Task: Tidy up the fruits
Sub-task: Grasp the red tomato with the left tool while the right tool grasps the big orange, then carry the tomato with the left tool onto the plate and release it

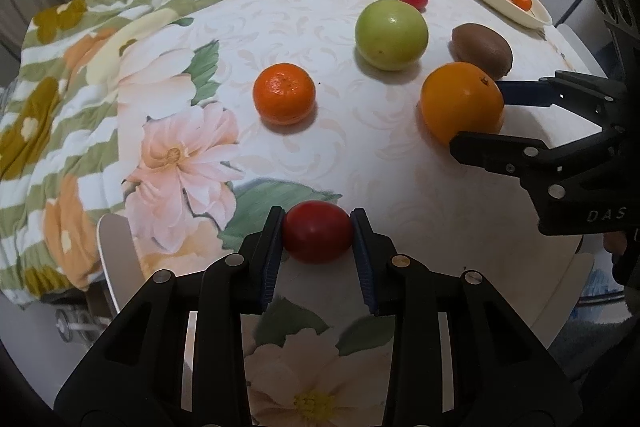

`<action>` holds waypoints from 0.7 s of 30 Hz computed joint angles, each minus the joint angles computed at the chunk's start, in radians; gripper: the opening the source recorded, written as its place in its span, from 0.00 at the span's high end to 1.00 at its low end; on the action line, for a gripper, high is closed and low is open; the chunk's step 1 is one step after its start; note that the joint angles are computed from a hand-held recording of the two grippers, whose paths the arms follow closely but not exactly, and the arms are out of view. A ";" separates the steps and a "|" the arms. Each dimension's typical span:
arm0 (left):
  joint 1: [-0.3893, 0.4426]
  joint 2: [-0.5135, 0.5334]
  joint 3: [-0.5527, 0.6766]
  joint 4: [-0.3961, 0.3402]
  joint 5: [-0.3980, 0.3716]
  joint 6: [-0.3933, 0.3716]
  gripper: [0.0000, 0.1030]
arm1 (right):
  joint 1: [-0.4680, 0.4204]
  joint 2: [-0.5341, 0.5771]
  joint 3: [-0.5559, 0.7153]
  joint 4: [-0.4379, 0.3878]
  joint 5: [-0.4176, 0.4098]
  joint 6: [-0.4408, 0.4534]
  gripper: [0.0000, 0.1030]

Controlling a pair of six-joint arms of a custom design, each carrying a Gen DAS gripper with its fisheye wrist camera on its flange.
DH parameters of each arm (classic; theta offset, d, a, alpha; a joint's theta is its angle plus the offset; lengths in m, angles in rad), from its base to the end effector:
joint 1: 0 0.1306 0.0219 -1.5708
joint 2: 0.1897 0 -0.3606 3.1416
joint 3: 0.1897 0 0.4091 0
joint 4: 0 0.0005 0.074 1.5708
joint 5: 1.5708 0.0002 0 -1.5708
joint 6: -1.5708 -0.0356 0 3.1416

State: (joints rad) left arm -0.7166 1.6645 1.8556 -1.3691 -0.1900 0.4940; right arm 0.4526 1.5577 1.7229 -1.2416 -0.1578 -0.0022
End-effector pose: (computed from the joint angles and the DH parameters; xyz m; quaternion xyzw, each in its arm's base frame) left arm 0.4308 -0.3670 0.4538 0.0901 0.9724 -0.0340 0.2127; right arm 0.4838 0.2409 0.4567 -0.2346 0.9379 0.1294 0.2204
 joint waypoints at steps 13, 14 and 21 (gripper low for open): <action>0.000 -0.025 -0.006 -0.012 -0.020 0.042 0.61 | 0.020 0.040 0.046 -0.006 0.020 0.040 0.46; 0.001 -0.029 -0.004 -0.014 -0.025 0.047 0.61 | 0.019 0.040 0.049 -0.007 0.016 0.040 0.46; 0.002 -0.047 0.024 -0.039 -0.065 0.077 0.61 | 0.019 0.024 0.089 -0.010 0.026 0.042 0.46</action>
